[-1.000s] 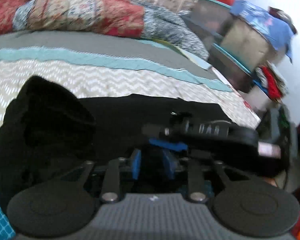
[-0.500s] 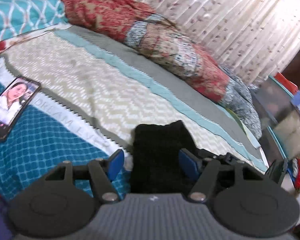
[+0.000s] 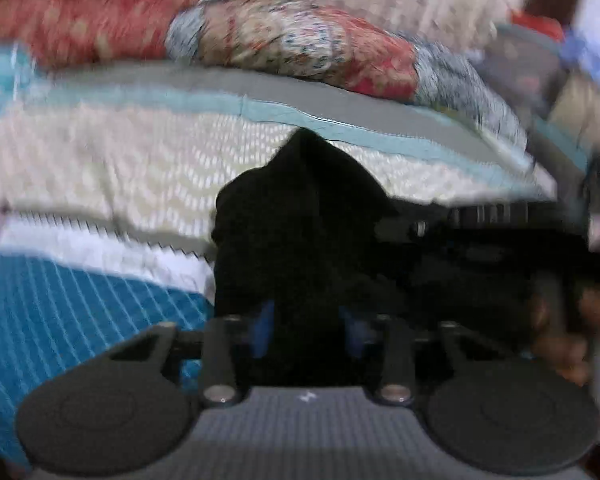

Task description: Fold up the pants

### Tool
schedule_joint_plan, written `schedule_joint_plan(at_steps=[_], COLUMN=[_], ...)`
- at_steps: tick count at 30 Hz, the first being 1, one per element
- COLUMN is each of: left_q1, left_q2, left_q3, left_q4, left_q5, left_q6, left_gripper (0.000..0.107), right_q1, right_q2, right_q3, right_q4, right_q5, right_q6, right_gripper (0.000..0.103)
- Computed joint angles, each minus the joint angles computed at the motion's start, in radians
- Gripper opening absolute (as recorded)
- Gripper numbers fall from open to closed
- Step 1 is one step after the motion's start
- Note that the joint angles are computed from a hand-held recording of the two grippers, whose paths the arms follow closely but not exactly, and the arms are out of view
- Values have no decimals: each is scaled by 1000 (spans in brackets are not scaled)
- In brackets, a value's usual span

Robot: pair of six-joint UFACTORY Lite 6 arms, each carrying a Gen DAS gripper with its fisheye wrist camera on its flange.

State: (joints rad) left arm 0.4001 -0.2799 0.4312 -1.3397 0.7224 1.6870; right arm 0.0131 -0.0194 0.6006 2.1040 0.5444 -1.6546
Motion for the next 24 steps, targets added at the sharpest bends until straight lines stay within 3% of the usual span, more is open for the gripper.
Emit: schedule_joint_plan(at_steps=[4, 9, 12, 15, 17, 18, 20, 22, 23, 24], left_q1=[93, -50, -215, -420, -555, -614, -712, -759, -766, -757], left_q2=[78, 55, 23, -21, -1, 31, 119, 113, 62, 1], left_q3=[100, 135, 126, 93, 83, 77, 85, 57, 33, 12], left_q4=[31, -9, -63, -106, -107, -117, -155, -198, -188, -137], left_q5=[188, 230, 176, 49, -57, -112, -228, -285, -289, -268], left_q6=[-100, -167, -171, -139, -119, -102, -84, -48, -50, -84], left_gripper=[15, 15, 15, 15, 17, 23, 27, 29, 42, 62], right_q1=[-21, -107, -223, -353, -388, -389, -380, -406, -423, -433], right_q2=[-9, -114, -187, -297, -364, -376, -381, -398, -445, -502], right_q3=[-15, -77, -136, -225, -280, -293, -311, -325, -340, -357], right_q4=[-13, -47, -128, -223, -283, -313, -332, -321, -313, -306], right_q5=[54, 98, 173, 204, 145, 100, 5, -28, -41, -53], right_q6=[44, 102, 215, 278, 304, 317, 331, 337, 342, 340], right_gripper=[11, 10, 10, 10, 10, 11, 18, 26, 32, 34])
